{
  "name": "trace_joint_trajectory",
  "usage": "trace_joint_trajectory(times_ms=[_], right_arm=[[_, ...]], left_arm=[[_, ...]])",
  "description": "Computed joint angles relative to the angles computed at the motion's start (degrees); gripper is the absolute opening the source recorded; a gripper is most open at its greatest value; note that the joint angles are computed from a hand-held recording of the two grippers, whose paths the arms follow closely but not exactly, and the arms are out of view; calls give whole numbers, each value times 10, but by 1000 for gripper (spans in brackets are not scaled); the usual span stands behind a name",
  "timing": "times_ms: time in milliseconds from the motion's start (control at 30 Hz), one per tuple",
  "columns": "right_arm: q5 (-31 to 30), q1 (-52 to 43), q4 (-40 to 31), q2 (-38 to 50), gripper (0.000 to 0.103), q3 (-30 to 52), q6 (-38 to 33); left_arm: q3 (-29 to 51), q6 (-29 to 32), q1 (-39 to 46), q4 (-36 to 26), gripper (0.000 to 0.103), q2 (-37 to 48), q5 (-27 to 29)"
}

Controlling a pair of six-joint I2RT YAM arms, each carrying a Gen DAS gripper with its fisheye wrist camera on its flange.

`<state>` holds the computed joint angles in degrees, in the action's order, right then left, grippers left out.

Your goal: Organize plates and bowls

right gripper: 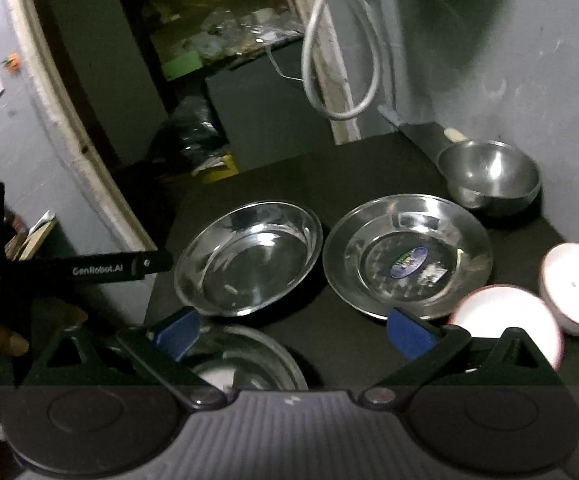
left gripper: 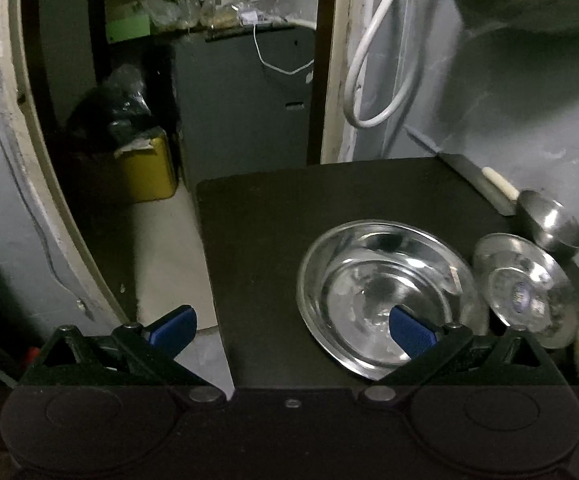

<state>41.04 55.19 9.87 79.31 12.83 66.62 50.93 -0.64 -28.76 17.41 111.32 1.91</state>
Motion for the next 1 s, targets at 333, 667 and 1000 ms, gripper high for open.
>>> trace_joint_trajectory(times_ms=[333, 667, 1000], right_arm=[[-112, -126, 200, 181, 77, 30, -59], [-140, -167, 243, 264, 44, 68, -43], [-147, -173, 271, 288, 23, 77, -55]], left_arm=[[114, 33, 31, -90, 78, 89, 34], [162, 24, 44, -122, 42, 124, 82], [172, 28, 32, -126, 13, 134, 100]])
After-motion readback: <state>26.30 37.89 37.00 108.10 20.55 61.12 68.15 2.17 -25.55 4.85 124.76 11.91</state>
